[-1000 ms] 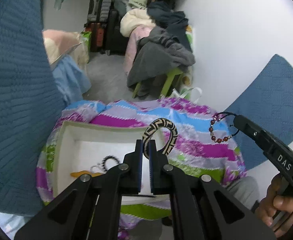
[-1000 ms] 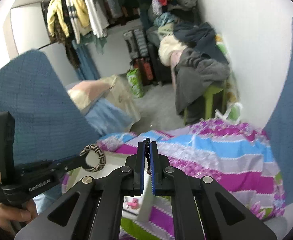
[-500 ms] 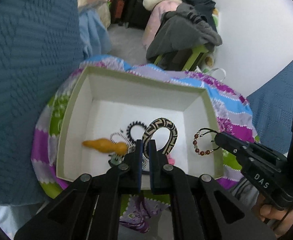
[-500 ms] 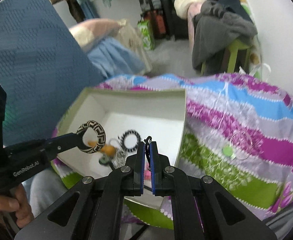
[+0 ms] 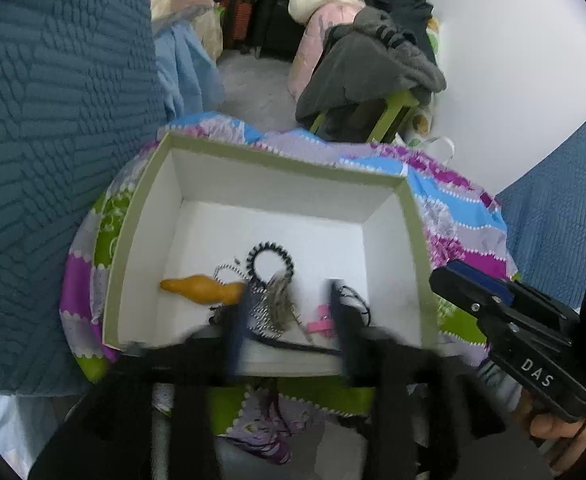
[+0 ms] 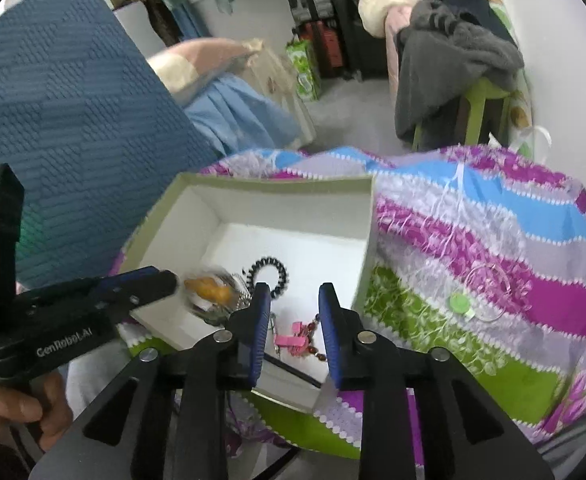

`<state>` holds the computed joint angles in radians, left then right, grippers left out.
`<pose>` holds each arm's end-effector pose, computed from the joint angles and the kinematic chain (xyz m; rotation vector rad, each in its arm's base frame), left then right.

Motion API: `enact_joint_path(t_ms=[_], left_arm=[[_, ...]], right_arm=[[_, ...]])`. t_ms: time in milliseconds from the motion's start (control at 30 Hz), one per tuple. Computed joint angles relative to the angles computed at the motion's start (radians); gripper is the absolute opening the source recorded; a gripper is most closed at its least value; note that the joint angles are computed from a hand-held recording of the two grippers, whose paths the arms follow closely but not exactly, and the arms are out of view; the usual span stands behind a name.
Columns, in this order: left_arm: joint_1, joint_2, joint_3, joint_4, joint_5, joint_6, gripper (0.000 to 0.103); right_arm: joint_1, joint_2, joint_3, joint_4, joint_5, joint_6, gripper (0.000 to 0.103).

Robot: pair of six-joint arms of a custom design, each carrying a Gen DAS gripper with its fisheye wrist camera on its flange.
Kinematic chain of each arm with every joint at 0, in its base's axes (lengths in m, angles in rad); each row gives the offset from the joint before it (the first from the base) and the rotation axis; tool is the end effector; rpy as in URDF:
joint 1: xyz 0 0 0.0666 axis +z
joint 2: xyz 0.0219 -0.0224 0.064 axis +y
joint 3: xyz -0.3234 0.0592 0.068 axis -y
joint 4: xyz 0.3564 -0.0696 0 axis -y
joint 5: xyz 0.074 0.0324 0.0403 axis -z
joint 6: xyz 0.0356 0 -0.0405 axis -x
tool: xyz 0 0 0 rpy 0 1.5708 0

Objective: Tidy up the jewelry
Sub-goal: 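Open both grippers to drop the ring and bracelet into the box, then move the right gripper to the large silver hoop while the left gripper reaches the green disc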

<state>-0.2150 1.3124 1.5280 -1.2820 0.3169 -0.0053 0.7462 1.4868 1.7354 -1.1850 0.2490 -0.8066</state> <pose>0.3933 -0.0977 0.4424 0.3971 2.6042 -0.4893 0.3529 0.3138 0.4587 0.1780 2.4940 0.3516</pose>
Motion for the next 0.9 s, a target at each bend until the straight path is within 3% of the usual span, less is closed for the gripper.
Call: enact_joint_path(t_ms=[433, 767, 900], left_arm=[[-0.135, -0.051, 0.013, 0.07, -0.041, 0.112, 0.056], [-0.291, -0.037, -0.009, 0.162, -0.042, 0.218, 0.056], [-0.348, -0.031, -0.043, 0.213, -0.057, 0.278, 0.056]], right_arm=[[-0.025, -0.231, -0.169, 0.032, 0.118, 0.051, 0.023], [-0.128, -0.411, -0.379, 0.09, 0.094, 0.087, 0.023], [-0.192, -0.48, -0.491, 0.16, 0.031, 0.112, 0.023]])
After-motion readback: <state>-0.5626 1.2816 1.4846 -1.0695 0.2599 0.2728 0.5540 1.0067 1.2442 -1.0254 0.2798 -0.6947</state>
